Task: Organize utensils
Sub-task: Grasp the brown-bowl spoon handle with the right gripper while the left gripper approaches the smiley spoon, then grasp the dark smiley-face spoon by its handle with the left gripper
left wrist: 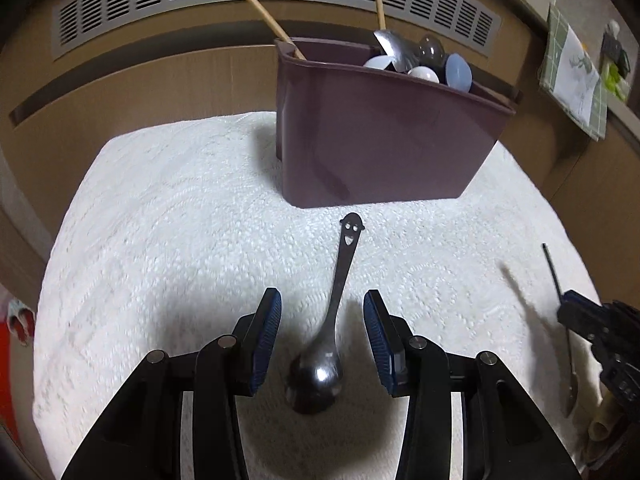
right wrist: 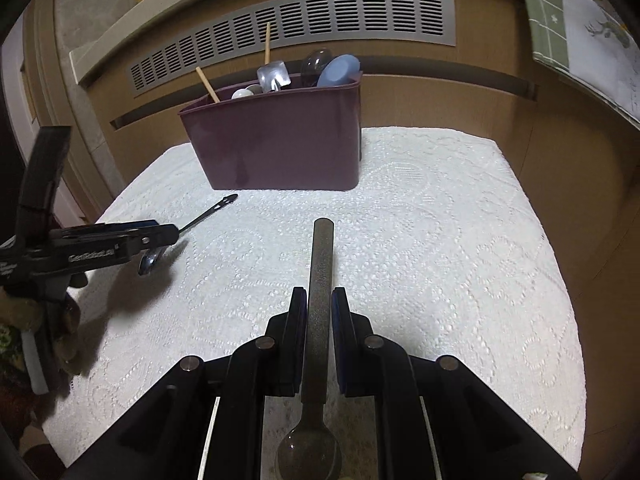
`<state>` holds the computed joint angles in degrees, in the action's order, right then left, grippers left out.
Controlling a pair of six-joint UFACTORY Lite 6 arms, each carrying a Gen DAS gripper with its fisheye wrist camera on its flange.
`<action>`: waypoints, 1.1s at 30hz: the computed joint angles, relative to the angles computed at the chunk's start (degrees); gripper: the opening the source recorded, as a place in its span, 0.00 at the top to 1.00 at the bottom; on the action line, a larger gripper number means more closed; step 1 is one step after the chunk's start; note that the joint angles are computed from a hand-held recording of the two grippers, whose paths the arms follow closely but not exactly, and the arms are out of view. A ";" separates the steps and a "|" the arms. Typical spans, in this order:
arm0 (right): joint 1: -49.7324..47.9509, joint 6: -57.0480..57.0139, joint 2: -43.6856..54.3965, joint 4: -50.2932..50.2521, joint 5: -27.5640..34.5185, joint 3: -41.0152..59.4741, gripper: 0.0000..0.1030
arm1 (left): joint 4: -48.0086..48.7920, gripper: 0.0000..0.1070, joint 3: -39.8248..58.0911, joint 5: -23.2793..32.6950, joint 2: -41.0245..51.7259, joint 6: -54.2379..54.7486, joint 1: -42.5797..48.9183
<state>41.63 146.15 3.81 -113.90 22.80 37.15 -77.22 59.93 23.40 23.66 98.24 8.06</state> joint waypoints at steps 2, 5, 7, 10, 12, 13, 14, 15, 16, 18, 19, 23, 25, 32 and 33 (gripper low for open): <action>0.93 -1.43 -0.69 2.97 0.91 -0.61 0.89 | -0.41 0.59 0.69 -1.38 0.51 0.63 -1.08; 2.20 -3.26 -0.95 6.22 2.16 -1.34 0.89 | -0.92 0.59 1.26 -2.41 1.10 1.99 -2.25; 2.78 -4.92 -1.48 9.02 2.52 -1.84 0.89 | 2.54 0.61 2.07 -3.10 1.92 -2.28 -2.84; 3.39 -5.15 -3.63 10.37 3.13 -3.15 0.89 | 5.91 0.69 1.83 -4.06 1.58 -6.90 -3.20; 4.67 -7.26 -5.35 12.93 4.49 -3.68 0.89 | 9.54 0.80 2.22 -3.31 1.46 -11.10 -2.59; 5.19 -8.42 -5.91 14.08 4.98 -3.74 0.89 | 10.45 0.85 2.12 -2.77 1.23 -12.11 -2.07; 5.97 -9.93 -6.68 15.54 5.74 -3.88 0.89 | 10.82 0.87 1.74 -2.18 0.85 -12.26 -1.52; 6.92 -11.40 -7.60 17.10 6.76 -4.04 0.89 | 11.19 0.90 0.72 -1.07 -0.11 -11.98 -0.47; 7.77 -12.33 -8.63 18.21 7.62 -4.34 0.89 | 11.13 0.91 -0.55 -0.46 -1.25 -11.33 0.21; 8.73 -12.90 -10.11 19.14 8.39 -4.99 0.89 | 11.70 0.92 -4.46 1.55 -5.01 -9.57 2.27; 9.34 -12.82 -10.70 19.39 8.79 -5.37 0.89 | 12.14 0.92 -6.34 2.51 -6.86 -8.94 3.36; 10.23 -11.34 -11.43 19.06 8.77 -6.27 0.89 | 13.95 0.92 -15.90 7.06 -16.09 -5.81 8.88; 9.76 -10.05 -11.44 17.94 8.04 -6.64 0.89 | 15.70 0.92 -20.56 9.38 -19.92 -4.36 12.35; 9.49 -7.70 -11.02 16.37 6.44 -7.36 0.90 | 16.46 0.92 -29.54 11.51 -26.70 1.40 18.09; 9.54 -7.87 -11.15 16.61 6.35 -7.58 0.90 | 16.84 0.92 -29.33 12.19 -26.74 1.12 18.49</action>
<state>51.17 138.28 -7.34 -97.29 29.14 29.57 -60.38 30.60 35.58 -3.08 99.36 26.55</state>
